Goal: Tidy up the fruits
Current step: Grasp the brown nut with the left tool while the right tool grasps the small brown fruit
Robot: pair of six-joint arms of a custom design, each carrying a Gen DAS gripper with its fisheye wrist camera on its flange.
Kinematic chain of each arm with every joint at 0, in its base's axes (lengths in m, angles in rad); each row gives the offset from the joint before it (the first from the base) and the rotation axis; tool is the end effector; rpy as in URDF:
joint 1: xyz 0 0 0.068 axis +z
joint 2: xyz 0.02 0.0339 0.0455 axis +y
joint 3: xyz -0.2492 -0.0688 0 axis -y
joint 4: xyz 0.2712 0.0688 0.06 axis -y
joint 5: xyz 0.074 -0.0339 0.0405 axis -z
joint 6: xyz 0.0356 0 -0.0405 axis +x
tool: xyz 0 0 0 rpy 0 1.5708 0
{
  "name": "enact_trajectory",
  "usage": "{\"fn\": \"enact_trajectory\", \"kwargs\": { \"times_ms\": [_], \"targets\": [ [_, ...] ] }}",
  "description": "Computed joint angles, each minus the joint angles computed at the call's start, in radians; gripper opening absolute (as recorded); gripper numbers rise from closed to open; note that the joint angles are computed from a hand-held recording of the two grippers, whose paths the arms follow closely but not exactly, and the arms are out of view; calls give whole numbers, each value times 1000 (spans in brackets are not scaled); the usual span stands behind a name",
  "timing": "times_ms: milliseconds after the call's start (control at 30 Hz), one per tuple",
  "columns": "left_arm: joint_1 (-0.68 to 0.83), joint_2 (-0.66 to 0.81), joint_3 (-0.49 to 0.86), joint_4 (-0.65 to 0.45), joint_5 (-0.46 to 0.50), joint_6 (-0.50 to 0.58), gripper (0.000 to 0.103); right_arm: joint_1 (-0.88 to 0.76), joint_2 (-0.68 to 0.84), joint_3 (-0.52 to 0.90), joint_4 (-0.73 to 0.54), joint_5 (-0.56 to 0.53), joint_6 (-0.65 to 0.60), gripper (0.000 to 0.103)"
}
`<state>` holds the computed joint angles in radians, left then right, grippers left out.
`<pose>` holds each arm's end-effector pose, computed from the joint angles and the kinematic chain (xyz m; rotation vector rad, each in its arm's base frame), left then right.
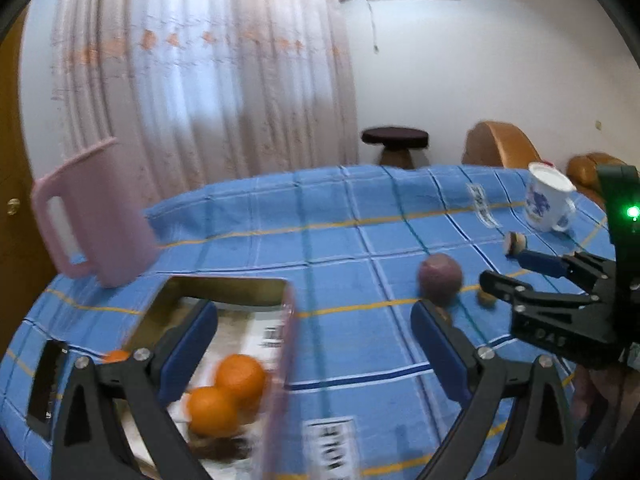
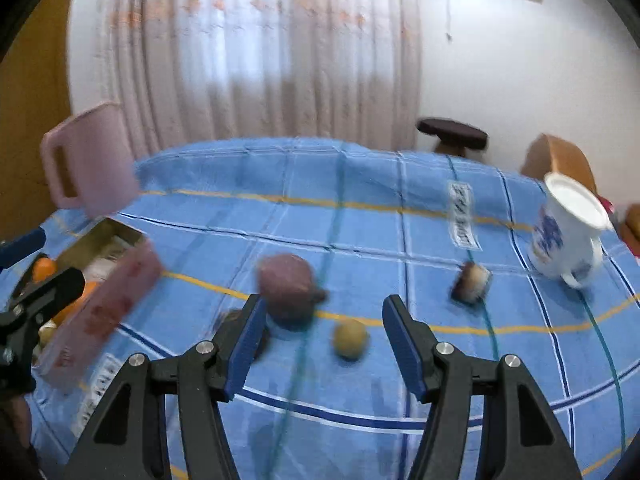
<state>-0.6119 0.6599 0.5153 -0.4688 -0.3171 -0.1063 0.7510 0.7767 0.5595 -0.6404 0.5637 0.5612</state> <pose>0.1605 -0.0991 0.2245 0.3638 2.1193 -0.0700 0.1505 0.1145 0.2096 0.0284 2.2642 -0.0049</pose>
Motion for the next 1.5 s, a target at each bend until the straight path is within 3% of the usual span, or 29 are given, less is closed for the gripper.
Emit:
{"fn": "enact_trajectory", "kwargs": {
  "times_ms": [100, 200, 300, 400, 467, 533, 900, 967, 1067, 1200, 1500],
  "targets": [
    [-65, 128, 26, 54, -10, -38, 99, -58, -7, -25, 7, -54, -13, 61],
    [-117, 236, 41, 119, -33, -43, 99, -106, 22, -22, 12, -106, -31, 48],
    [-131, 326, 63, 156, -56, -49, 99, -167, 62, -24, 43, -187, -58, 45],
    [-109, 369, 76, 164, -7, -51, 99, -215, 75, -34, 69, -276, -87, 41],
    [-101, 389, 81, 168, 17, -55, 98, -241, 101, -35, 86, -329, -94, 30],
    [-92, 403, 85, 170, 45, -56, 97, -249, 103, -37, 95, -352, -102, 27],
    [-77, 519, 142, 163, 198, -36, 70, -140, -73, -87, 6, -201, -22, 27],
    [-77, 526, 145, 166, 222, -30, 65, -156, -87, -91, 4, -220, -25, 27],
    [-92, 512, 138, 174, 238, -5, 39, -145, -109, -98, 3, -207, -22, 27],
    [-95, 516, 142, 172, 241, -1, 40, -107, -110, -91, -5, -161, -14, 27],
    [-87, 504, 132, 178, 288, 6, 39, -123, -137, -99, -10, -171, -4, 28]
  ]
}}
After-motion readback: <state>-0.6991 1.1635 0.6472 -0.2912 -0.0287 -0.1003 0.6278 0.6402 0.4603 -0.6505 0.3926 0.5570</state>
